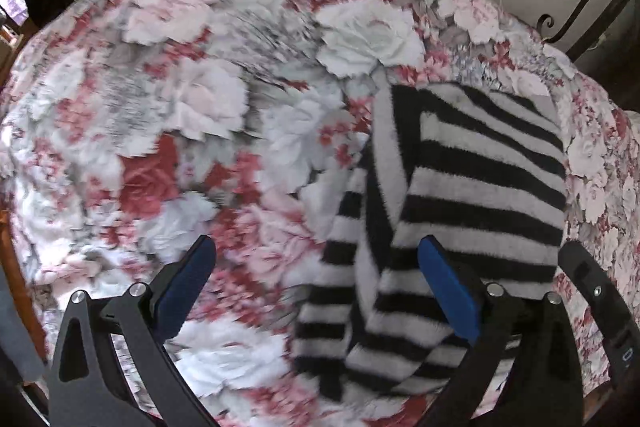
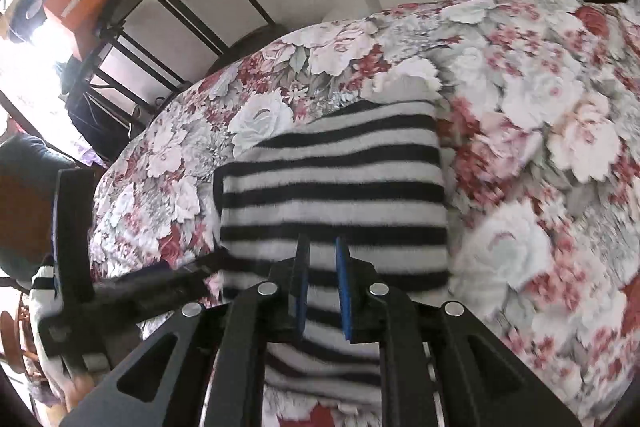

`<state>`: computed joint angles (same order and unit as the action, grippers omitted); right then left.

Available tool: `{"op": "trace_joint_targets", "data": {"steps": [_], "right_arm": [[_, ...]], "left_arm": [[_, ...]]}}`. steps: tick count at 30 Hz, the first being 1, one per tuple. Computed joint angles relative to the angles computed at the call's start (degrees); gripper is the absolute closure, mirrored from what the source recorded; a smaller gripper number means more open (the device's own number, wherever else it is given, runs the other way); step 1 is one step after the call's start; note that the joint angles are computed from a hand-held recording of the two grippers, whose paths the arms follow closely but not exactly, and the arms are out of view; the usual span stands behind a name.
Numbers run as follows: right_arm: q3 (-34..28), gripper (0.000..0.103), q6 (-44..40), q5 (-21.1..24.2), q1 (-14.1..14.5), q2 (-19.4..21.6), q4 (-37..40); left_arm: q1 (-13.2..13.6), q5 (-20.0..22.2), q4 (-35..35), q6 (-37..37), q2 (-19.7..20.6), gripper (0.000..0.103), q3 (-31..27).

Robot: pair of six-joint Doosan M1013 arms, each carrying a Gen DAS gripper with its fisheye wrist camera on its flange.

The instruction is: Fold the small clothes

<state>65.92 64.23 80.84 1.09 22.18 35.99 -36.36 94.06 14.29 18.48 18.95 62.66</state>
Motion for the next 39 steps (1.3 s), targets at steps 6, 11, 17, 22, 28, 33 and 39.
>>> {"op": "trace_joint_targets", "data": {"steps": [6,11,17,22,28,33,39], "right_arm": [[0.1,0.099,0.7,0.3,2.6,3.2,-5.9],[-0.5,0.100,1.4,1.7,2.5,3.7,-5.5],[-2.5,0.093,4.5,5.2,0.7,3.6,-1.0],[-1.5,0.092,-0.3,6.3,0.1,1.0,-0.4],[1.2,0.080,-3.1,8.3,0.3,-0.1,-6.7],[1.3,0.086,-1.2,9.5,0.1,1.5,-6.8],[-1.0,0.066,1.2,11.3,-1.3,2.0,-1.8]], "left_arm": [[1.7,-1.6,-5.3,-0.3,0.7,0.004,3.4],[2.4,-4.6,-7.2,-1.3,-0.5,0.004,5.6],[3.0,-8.4,-8.7,-2.8,-4.7,0.005,8.6],[0.7,-8.8,-6.1,0.0,-5.9,0.005,7.2],[1.1,-6.6,-12.6,1.4,-4.8,0.004,9.4],[3.4,-14.8,-19.1,-1.3,-7.6,0.004,15.5],[3.8,-17.3,-14.3,1.9,-8.8,0.005,13.8]]}}
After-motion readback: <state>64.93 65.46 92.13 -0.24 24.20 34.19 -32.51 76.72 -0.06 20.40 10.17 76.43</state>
